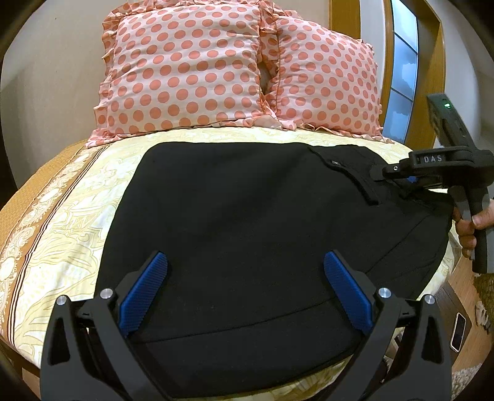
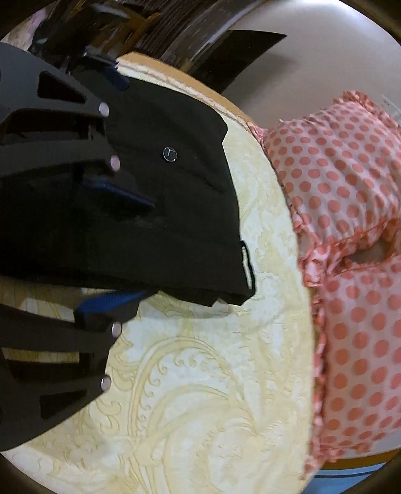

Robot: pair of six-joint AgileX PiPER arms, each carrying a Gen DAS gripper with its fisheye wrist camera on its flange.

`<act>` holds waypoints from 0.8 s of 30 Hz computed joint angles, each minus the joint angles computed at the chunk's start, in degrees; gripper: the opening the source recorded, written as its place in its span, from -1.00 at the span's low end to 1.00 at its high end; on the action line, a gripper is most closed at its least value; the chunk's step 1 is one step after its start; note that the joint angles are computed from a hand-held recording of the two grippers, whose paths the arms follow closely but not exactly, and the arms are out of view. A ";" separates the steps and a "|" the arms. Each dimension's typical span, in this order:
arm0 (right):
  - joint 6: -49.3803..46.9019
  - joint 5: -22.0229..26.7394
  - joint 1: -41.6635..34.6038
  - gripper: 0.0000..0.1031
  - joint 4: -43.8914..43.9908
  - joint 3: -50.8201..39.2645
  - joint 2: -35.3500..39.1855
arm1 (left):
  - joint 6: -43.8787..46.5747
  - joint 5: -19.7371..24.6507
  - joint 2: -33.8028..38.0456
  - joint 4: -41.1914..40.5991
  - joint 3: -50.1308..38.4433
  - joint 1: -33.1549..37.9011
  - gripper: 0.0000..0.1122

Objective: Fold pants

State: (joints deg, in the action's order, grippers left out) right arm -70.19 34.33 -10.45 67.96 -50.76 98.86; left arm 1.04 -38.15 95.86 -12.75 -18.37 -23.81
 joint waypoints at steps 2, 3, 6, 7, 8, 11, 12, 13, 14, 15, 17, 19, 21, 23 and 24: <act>-2.81 -3.29 1.57 -0.20 1.28 1.74 -1.97 | 0.06 0.06 -0.02 -0.08 -0.03 -0.05 0.81; -5.03 -4.26 2.20 -0.20 2.52 2.80 -2.91 | 0.04 0.03 -0.01 -0.10 -0.02 -0.08 0.81; -8.39 -9.06 4.81 -0.17 3.70 4.21 -3.73 | 0.16 0.03 0.01 -0.34 -0.08 -0.17 0.81; -7.05 -7.93 4.23 -0.14 3.08 3.36 -2.75 | 0.15 0.07 0.01 -0.28 -0.10 -0.13 0.81; -4.66 -5.94 3.25 -0.09 1.86 2.06 -1.52 | 0.08 0.04 0.04 -0.21 -0.08 -0.13 0.81; -0.51 -0.13 0.50 0.00 0.10 -1.52 2.15 | 0.15 0.05 0.01 -0.26 -0.11 -0.13 0.81; -1.80 0.64 0.20 -0.05 1.07 -1.79 2.81 | 0.15 0.05 0.01 -0.26 -0.11 -0.13 0.81; -3.95 0.53 0.24 -0.15 2.46 -1.36 2.73 | 0.15 0.14 -0.04 -0.19 -0.12 -0.04 0.81; -6.66 0.26 0.53 -0.34 4.05 -0.53 2.18 | 0.08 0.21 -0.10 0.05 -0.10 0.12 0.81; -10.22 -1.78 1.55 -0.50 6.40 1.26 0.45 | -0.02 0.30 -0.16 0.28 -0.08 0.24 0.81; -13.60 -4.93 3.52 -0.58 8.90 3.43 -2.27 | -0.20 0.43 -0.27 0.55 -0.03 0.36 0.81; -17.88 -5.33 4.23 -0.64 12.43 5.12 -4.19 | -0.26 0.85 -0.49 0.51 -0.15 0.34 0.81; -21.08 -4.47 4.11 -0.66 14.88 6.12 -5.09 | -0.87 2.00 -0.95 1.53 -0.36 0.92 0.80; -22.34 -4.92 4.60 -0.67 15.67 6.64 -5.72 | -3.36 4.61 -2.54 5.24 -0.69 2.73 0.80; -23.23 -5.59 5.05 -0.67 16.10 6.94 -6.07 | -7.37 6.70 -4.12 10.02 -0.93 4.87 0.80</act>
State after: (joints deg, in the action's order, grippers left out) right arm -93.42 28.74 -5.40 84.07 -43.82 92.79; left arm -6.33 -31.45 91.74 -2.73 -19.30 -18.94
